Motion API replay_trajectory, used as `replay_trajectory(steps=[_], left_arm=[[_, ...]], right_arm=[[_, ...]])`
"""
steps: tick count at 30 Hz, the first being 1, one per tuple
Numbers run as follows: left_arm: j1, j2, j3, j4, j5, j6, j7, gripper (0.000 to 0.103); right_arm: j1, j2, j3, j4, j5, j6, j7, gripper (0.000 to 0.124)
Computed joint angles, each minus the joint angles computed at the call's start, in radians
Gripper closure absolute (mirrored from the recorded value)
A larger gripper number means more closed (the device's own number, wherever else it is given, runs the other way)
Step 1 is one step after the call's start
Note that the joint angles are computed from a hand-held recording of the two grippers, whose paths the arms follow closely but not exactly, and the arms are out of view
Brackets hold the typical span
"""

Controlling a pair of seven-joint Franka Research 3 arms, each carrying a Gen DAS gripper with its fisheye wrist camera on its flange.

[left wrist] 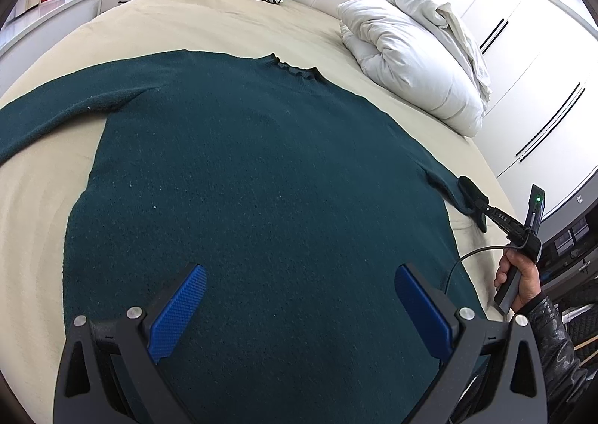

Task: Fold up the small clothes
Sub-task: 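Carry the held sleeve across the sweater body with the right gripper, release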

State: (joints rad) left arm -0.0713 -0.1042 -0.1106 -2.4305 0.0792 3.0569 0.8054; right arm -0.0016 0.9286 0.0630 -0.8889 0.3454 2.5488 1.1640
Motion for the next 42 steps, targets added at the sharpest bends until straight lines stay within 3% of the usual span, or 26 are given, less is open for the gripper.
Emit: replay_trajectory(steps=[5,8,11,15,20,26,30,31,32,34,37,39,42], left_arm=[[-0.014,-0.003,0.011,-0.01,-0.032,0.016,0.021,0.0],[-0.016,-0.012,0.015,-0.025,-0.045,0.036,0.027,0.0],[0.005,-0.034,0.008,-0.051,-0.02,0.055,-0.007,0.0],[0.051,-0.084,-0.002,-0.102,0.024,0.08,-0.07,0.0],[0.164,-0.176,-0.043,-0.187,0.104,0.1,-0.184,0.0],[0.253,-0.256,-0.064,-0.254,0.153,0.096,-0.261,0.0],[0.265,-0.263,-0.058,-0.259,0.175,0.086,-0.275,0.0],[0.268,-0.259,-0.06,-0.254,0.181,0.084,-0.276,0.0],[0.27,-0.252,-0.061,-0.248,0.187,0.08,-0.278,0.0],[0.264,-0.224,-0.055,-0.226,0.193,0.081,-0.278,0.0],[0.272,-0.166,-0.07,-0.164,0.219,0.07,-0.281,0.0],[0.275,-0.108,-0.082,-0.09,0.258,0.046,-0.275,0.0],[0.333,0.016,-0.154,0.095,0.474,-0.044,-0.349,0.0]], right_arm=[[-0.038,-0.035,0.048,-0.035,0.07,0.004,-0.033,0.117],[-0.011,-0.066,0.011,-0.066,0.057,0.061,-0.009,0.118],[0.087,-0.123,-0.084,-0.149,-0.071,0.201,0.003,0.118],[0.195,-0.162,-0.099,-0.201,-0.226,0.312,-0.113,0.118],[0.34,-0.164,-0.107,-0.238,-0.383,0.409,-0.285,0.118],[0.454,-0.131,-0.064,-0.244,-0.427,0.424,-0.451,0.118],[0.501,-0.079,-0.056,-0.175,-0.383,0.336,-0.425,0.108],[0.487,-0.094,-0.023,-0.207,-0.356,0.354,-0.432,0.093],[0.468,-0.115,0.01,-0.245,-0.329,0.377,-0.447,0.067],[0.398,-0.169,0.108,-0.337,-0.25,0.439,-0.494,0.042],[0.263,-0.273,0.226,-0.471,-0.088,0.415,-0.525,0.041],[0.183,-0.306,0.261,-0.493,0.039,0.349,-0.493,0.04],[0.073,-0.275,0.272,-0.399,0.24,0.136,-0.365,0.04]])
